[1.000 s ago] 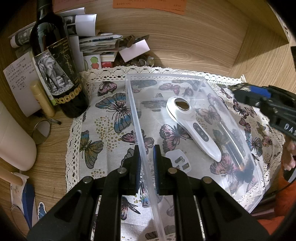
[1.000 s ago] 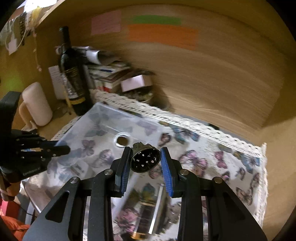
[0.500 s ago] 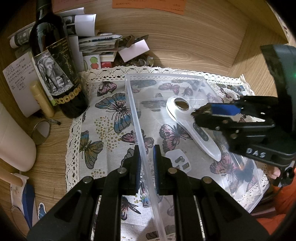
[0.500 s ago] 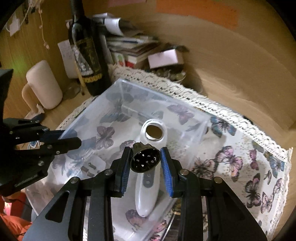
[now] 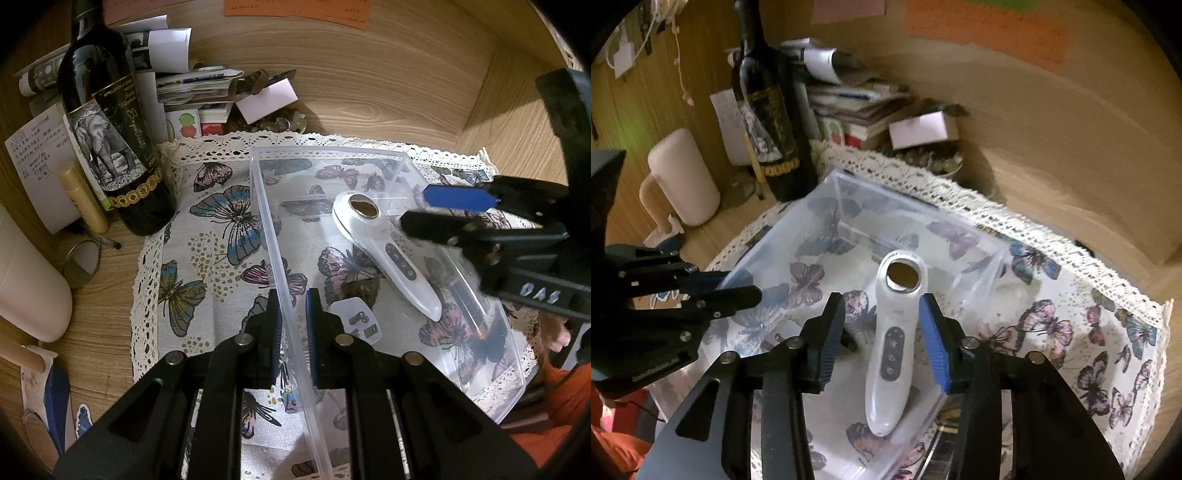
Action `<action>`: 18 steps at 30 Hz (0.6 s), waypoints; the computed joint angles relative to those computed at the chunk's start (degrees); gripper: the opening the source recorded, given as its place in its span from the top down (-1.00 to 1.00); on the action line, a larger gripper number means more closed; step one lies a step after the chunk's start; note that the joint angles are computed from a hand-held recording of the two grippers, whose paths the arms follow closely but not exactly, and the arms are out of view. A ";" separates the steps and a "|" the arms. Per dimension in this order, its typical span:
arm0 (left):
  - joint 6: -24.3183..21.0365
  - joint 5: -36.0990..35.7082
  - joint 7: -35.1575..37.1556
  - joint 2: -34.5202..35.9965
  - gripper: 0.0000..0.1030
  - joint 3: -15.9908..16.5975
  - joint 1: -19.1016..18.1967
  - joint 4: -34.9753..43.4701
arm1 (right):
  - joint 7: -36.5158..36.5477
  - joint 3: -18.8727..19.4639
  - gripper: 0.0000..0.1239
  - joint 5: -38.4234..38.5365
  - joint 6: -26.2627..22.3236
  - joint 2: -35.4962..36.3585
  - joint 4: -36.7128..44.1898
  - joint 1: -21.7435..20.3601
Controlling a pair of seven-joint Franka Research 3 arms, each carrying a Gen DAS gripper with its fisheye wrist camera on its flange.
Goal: Organize rigid objects
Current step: 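Carry the black connector into the box and release it, then grasp the silver keys with the right gripper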
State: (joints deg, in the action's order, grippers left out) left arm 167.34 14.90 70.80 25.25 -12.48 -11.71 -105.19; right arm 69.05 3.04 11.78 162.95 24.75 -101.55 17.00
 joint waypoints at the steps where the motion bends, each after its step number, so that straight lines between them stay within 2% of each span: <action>1: -0.02 0.00 -0.04 0.01 0.78 0.00 -0.02 0.02 | 0.18 -0.17 0.37 0.05 0.81 -0.62 -0.72 0.01; 9: -0.01 0.00 0.05 0.02 0.78 -0.09 0.09 0.01 | 4.72 -3.14 0.37 -1.64 5.41 -4.17 -5.09 0.61; 11: 0.07 0.12 -0.09 0.02 0.78 0.04 -0.05 0.00 | 7.26 -5.00 0.37 -3.41 6.01 -4.92 -6.16 1.38; 18: 0.07 0.11 -0.06 0.02 0.78 -0.07 0.04 -0.03 | 16.88 -9.89 0.37 -10.81 4.30 -5.36 -8.28 2.59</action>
